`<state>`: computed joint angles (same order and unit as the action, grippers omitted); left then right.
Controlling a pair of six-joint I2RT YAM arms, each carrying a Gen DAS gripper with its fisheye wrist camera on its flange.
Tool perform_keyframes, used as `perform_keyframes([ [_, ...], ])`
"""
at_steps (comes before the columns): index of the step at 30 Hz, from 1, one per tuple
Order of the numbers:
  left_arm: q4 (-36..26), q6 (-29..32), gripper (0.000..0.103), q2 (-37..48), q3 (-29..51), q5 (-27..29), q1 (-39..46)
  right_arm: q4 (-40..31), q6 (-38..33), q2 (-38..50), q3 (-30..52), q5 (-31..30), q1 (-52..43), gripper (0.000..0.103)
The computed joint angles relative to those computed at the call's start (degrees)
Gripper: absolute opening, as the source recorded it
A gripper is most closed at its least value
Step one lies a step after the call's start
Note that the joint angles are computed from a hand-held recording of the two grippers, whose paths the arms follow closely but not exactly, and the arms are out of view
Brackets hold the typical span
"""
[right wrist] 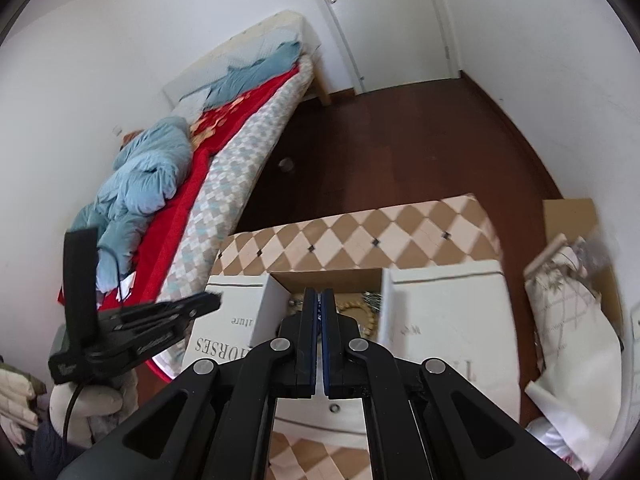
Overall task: Organize jewelry
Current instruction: 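Lower the earring and silver bracelet into the white box and open both tools, then lift both tools up and away from the box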
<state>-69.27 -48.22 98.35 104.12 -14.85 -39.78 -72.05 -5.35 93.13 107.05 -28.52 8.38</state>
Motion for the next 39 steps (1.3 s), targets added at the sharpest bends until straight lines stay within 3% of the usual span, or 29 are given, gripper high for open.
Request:
perform_keyframes([
  [5, 0.2, 5.5, 0.004, 6.8, 3.9, 7.0, 6.0, 1.1, 2.0, 6.8, 2.0, 2.3, 4.7, 0.001],
  [13, -4.0, 6.5, 0.010, 17.5, 11.3, 14.4, 10.3, -0.7, 2.1, 18.2, 4.4, 5.4, 7.7, 0.002],
  [15, -4.1, 5.9, 0.015, 17.5, 11.5, 13.4, 10.1, -2.8, 2.0, 21.1, 6.5, 6.5, 7.7, 0.002],
  [16, -4.0, 5.7, 0.025, 17.1, 11.3, 12.7, 10.0, -3.0, 1.9, 21.6, 6.7, 7.3, 7.8, 0.002],
  [17, -3.4, 5.2, 0.046, 16.2, 10.3, 12.0, 9.9, -2.7, 1.9, 21.6, 6.5, 8.0, 7.8, 0.003],
  [18, -2.9, 4.8, 0.060, 15.4, 9.6, 11.3, 9.8, -2.8, 1.9, 21.9, 6.7, 8.7, 7.8, 0.010],
  [19, -2.8, 4.4, 0.084, 14.8, 9.1, 10.3, 9.6, -2.8, 2.2, 21.9, 6.6, 9.0, 7.6, 0.018],
  [21, -2.8, 3.6, 0.089, 13.0, 7.9, 7.5, 9.1, -1.8, 2.3, 21.0, 5.6, 10.4, 7.3, 0.059],
  [24, -6.2, 2.8, 0.091, 12.8, 9.0, 2.4, 8.0, 0.3, 2.2, 18.7, 3.3, 15.5, 7.7, 0.068],
  [25, -8.1, 1.7, 0.099, 12.9, 9.4, -1.0, 7.0, 0.8, 2.4, 18.0, 2.4, 16.8, 7.8, 0.083],
  [27, -10.8, -0.1, 0.103, 13.0, 9.4, -5.2, 5.7, 1.7, 2.5, 16.3, -0.2, 20.0, 8.2, 0.098],
  [29, -11.4, -2.1, 0.103, 11.9, 7.0, -7.2, 4.7, 2.8, 2.5, 14.6, -3.0, 22.8, 8.7, 0.098],
  [33, -8.8, -5.5, 0.103, 7.6, -0.4, -6.2, 2.9, 5.9, 2.9, 11.0, -10.2, 26.1, 9.7, 0.103],
  [39, -8.9, -10.8, 0.103, 3.8, -5.4, -8.1, -2.0, 9.3, 3.6, 5.5, -17.9, 27.2, 10.4, 0.103],
])
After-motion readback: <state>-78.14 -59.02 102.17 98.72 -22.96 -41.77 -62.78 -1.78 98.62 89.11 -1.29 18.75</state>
